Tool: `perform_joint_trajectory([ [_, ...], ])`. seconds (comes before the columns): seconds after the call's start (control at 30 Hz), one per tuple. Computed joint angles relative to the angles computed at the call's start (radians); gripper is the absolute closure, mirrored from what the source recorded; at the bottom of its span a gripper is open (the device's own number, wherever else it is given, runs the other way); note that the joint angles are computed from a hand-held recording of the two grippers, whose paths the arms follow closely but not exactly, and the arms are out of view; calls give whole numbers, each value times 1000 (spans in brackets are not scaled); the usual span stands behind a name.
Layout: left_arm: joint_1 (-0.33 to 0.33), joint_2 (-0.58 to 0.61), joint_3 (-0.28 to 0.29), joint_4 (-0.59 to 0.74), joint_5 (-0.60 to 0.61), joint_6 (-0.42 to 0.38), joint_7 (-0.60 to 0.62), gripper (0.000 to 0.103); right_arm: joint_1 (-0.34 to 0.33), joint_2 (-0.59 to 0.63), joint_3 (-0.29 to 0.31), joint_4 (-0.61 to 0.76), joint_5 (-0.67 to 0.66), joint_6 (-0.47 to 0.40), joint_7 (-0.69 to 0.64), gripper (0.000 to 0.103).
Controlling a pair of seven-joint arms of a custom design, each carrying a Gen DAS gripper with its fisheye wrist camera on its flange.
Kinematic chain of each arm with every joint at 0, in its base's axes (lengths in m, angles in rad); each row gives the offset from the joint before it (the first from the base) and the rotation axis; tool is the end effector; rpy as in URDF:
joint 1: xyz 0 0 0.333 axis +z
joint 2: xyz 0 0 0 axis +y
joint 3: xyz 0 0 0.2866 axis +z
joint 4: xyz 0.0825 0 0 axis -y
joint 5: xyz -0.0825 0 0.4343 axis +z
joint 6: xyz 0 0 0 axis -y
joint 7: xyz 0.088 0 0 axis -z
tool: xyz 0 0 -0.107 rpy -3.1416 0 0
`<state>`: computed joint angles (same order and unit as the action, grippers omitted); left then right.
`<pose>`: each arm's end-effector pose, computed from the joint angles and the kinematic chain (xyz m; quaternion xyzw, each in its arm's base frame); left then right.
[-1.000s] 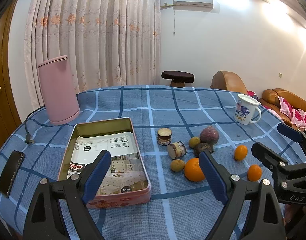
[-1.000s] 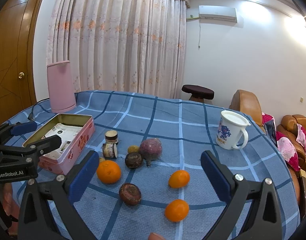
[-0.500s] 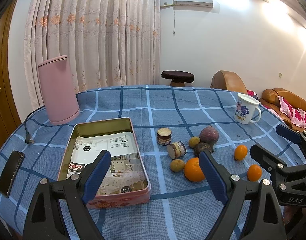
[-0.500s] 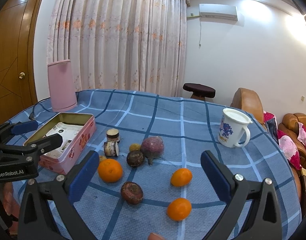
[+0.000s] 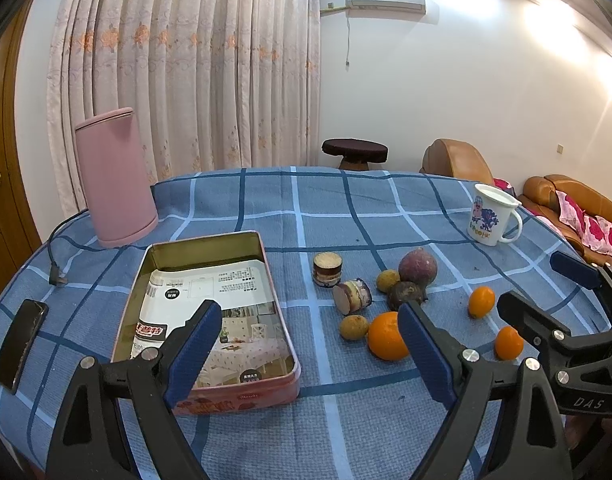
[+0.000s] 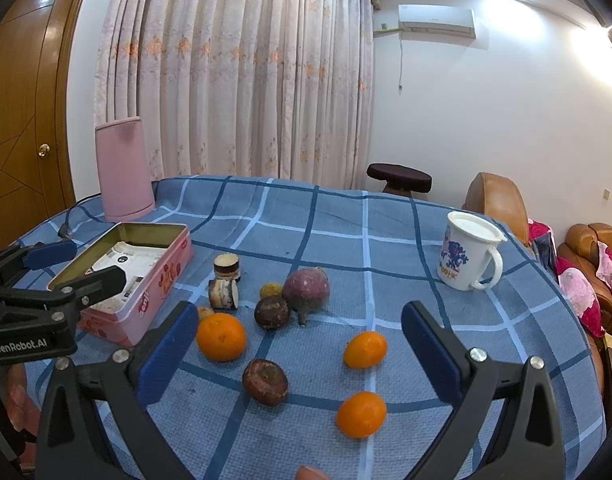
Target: Organize fruits
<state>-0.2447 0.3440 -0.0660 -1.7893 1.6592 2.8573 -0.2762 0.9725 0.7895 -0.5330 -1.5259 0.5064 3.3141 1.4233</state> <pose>0.6423 -0.2602 0.3428 -0.6272 0.5957 -0.3612 0.3483 0.6756 0.3731 0.3263 -0.7039 0.4690 -0.3403 0.4107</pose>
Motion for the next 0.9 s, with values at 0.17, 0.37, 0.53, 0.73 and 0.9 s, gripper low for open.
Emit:
perform_joint_trajectory([
  [0.17,0,1,0,-2,-1,1,0,12,-8,2,7,2,1,-3,2,0],
  [0.37,0,9,1,2,-5,6,5,12,-16,0,12,3,-6,-6,6,0],
  [0.53,-4,27,3,15,-39,15,41,12,-18,-1,5,-6,-11,-10,20,0],
  [0.73,-17,60,14,44,-102,27,107,12,-9,7,-24,-14,-12,-24,58,0],
  [0.9,-36,92,30,71,-167,37,171,12,14,30,-79,-23,-19,-48,124,0],
])
